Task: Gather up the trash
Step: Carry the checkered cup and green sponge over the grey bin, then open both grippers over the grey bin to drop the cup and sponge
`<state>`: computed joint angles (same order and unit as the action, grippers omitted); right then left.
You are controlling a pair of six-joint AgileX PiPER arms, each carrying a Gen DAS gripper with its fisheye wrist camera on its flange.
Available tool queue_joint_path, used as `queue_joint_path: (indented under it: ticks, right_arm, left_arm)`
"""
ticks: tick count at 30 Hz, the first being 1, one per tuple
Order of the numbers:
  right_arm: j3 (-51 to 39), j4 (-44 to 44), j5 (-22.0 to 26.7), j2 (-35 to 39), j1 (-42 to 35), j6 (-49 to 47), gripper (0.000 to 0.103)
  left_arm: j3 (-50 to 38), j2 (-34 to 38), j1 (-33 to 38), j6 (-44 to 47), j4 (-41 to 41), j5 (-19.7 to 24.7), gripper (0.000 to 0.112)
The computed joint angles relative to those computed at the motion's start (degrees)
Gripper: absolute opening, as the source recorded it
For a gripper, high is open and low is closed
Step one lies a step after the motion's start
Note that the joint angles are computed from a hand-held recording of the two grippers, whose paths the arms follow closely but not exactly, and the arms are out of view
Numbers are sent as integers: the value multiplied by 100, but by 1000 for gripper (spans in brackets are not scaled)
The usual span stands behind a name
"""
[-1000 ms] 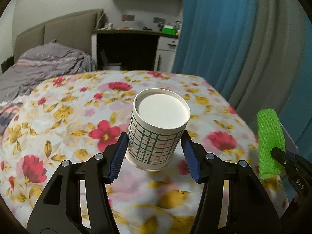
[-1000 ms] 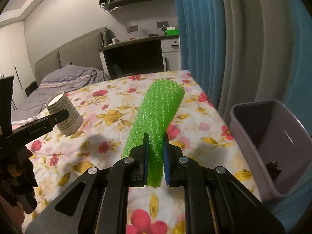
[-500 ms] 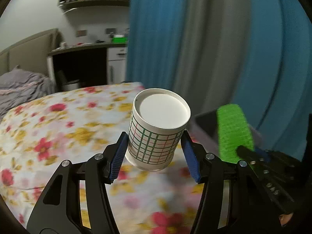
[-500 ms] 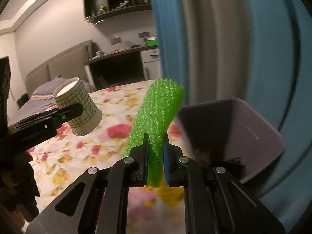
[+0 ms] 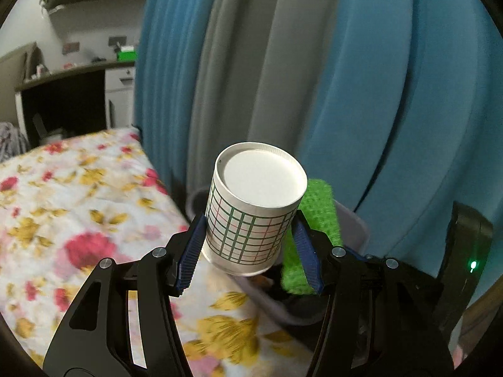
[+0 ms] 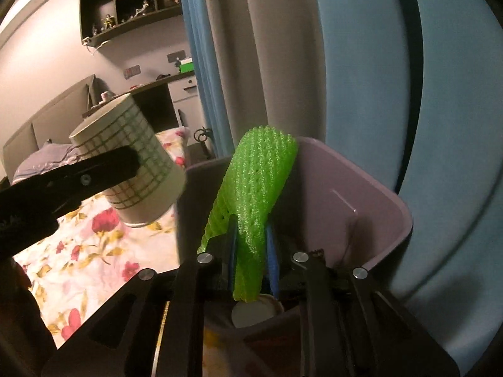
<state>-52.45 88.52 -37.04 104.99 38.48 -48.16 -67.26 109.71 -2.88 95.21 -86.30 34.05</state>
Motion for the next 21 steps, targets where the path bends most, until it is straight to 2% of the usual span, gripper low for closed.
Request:
queue_joint_path:
  ticks: [1, 6, 14, 16, 18, 21]
  right_arm:
    - [1, -7, 35, 28, -43, -15, 44]
    - [157, 0, -218, 110, -45, -49, 64]
    - [852, 267, -1118, -184, 290, 523, 72]
    - [980, 253, -1187, -241, 341, 630, 73]
    - [1057, 262, -1218, -294, 388, 665, 74]
    - [1072, 363, -1279, -348, 481, 624, 77]
  left_arm:
    - [-96, 112, -53, -107, 62, -1, 55]
    - [-500, 562, -222, -638, 426, 38, 56]
    - [-704, 895, -508, -775, 629, 53, 57]
    - [-657, 895, -554, -734, 625, 64, 61]
    - [-473, 798, -584, -436, 375, -75, 71]
    - [-235, 619, -530, -110, 124, -262, 77]
